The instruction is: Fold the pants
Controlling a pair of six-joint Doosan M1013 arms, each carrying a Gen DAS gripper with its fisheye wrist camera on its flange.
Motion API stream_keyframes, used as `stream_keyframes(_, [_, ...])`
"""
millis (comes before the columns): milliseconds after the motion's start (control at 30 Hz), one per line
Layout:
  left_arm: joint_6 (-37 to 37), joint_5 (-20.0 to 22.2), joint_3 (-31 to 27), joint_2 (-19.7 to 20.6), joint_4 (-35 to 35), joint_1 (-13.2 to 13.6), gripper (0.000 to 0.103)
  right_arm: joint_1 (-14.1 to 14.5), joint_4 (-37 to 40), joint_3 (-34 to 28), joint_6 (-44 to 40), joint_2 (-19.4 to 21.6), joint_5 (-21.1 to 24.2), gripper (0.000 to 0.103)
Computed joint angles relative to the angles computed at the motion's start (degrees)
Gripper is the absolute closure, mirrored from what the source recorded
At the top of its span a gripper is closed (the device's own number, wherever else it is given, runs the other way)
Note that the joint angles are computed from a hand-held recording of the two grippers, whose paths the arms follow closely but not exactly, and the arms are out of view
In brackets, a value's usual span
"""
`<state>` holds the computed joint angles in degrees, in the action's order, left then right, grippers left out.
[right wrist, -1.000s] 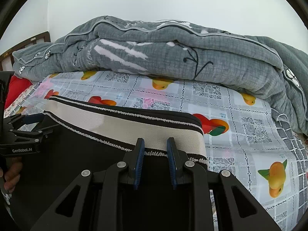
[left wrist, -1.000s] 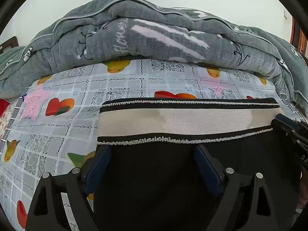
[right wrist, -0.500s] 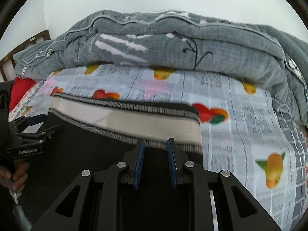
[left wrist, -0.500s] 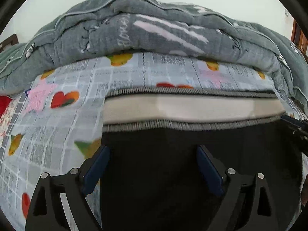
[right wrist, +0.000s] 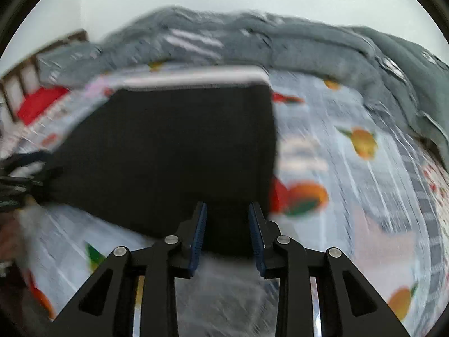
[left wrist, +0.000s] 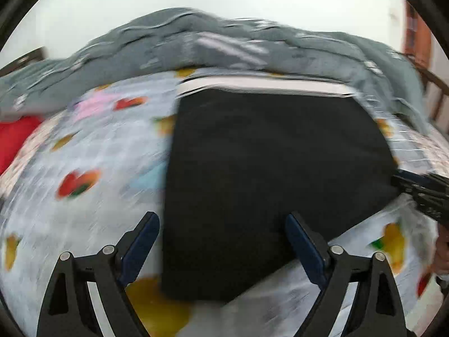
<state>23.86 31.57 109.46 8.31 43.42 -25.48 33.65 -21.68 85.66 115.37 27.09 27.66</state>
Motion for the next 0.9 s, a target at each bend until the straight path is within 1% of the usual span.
stream_keyframes(33, [0.1, -0.2, 0.5, -0.3, -1.0, 0.4, 0.011, 0.0, -1.4, 0.5, 2.3, -0.1, -0.1, 0.072])
stream_keyframes(67, [0.3, 0.2, 1.1, -0.8, -3.3, 1.1, 0.011, -0.4, 0.2, 1.0, 2.8, -0.4, -0.2, 0.069])
stream_keyframes(133, [-0.7, 0.6, 2.1, -2.0, -6.3, 2.1, 0.011, -1.4, 8.7, 0.2, -2.0, -0.9, 2.6, 0.068])
stream_keyframes(167, [-1.2, 1.8, 2.0, -2.4, -6.9, 2.1, 0.012, -1.6, 9.9, 0.0, -2.1, -1.1, 3.7, 0.068])
stream_keyframes(200, [-2.3, 4.2, 1.8, -2.8, -6.6, 1.7, 0.013, -1.5, 8.6, 0.0, -0.2, -1.6, 5.0, 0.068])
stream_keyframes(233, [-3.3, 5.3, 1.9, -3.3, -6.0, 1.4, 0.016, -1.2, 6.5, 0.6, 1.7, -2.3, 5.4, 0.068])
stream_keyframes(300, [-4.0, 4.9, 2.5, -4.9, -6.2, 1.0, 0.017, -0.6, 2.6, 2.6, 4.7, -4.2, 4.1, 0.068])
stream_keyframes(367, [-4.1, 4.6, 2.7, -6.2, -7.0, 0.5, 0.017, -0.2, -0.3, 4.3, 8.0, -6.1, 3.9, 0.067])
stream_keyframes(400, [-4.9, 4.7, 2.7, -6.9, -6.6, -0.1, 0.017, -0.1, -0.8, 4.7, 8.9, -6.6, 3.8, 0.062])
stream_keyframes(467, [-7.3, 4.9, 3.0, -8.0, -4.1, -1.6, 0.017, 0.1, -1.8, 5.8, 11.0, -8.2, 3.9, 0.056])
stream_keyframes(533, [-9.3, 6.4, 2.7, -8.7, -1.4, -3.2, 0.017, 0.5, -3.5, 6.5, 13.1, -9.4, 4.3, 0.055])
stream_keyframes(567, [-10.5, 7.5, 2.5, -9.2, 0.3, -4.5, 0.017, 0.8, -4.6, 6.8, 14.4, -10.1, 4.7, 0.053])
stream_keyframes(633, [-10.9, 8.6, 2.1, -9.7, 2.0, -5.8, 0.016, 1.3, -5.9, 7.2, 16.1, -11.0, 5.1, 0.049])
stream_keyframes(700, [-12.5, 10.2, 1.8, -10.4, 4.2, -7.5, 0.016, 1.9, -8.4, 7.5, 19.1, -11.7, 5.9, 0.04])
stream_keyframes(733, [-13.4, 10.9, 1.8, -10.7, 5.0, -8.3, 0.016, 2.1, -9.2, 7.6, 20.1, -12.0, 6.2, 0.039])
stream_keyframes(767, [-13.9, 11.8, 1.7, -10.9, 5.9, -9.1, 0.016, 2.2, -9.7, 8.0, 21.0, -12.4, 6.2, 0.033])
stream_keyframes(800, [-14.4, 12.7, 1.6, -11.0, 6.6, -9.7, 0.016, 2.2, -9.8, 8.4, 21.6, -12.9, 5.9, 0.025])
stream_keyframes(833, [-14.8, 13.7, 1.5, -11.2, 7.3, -10.4, 0.016, 2.3, -10.2, 8.8, 22.3, -13.4, 5.5, 0.021])
stream_keyframes(900, [-15.6, 14.9, 1.7, -11.7, 7.8, -11.6, 0.016, 2.7, -13.6, 10.0, 25.2, -14.3, 4.7, 0.014])
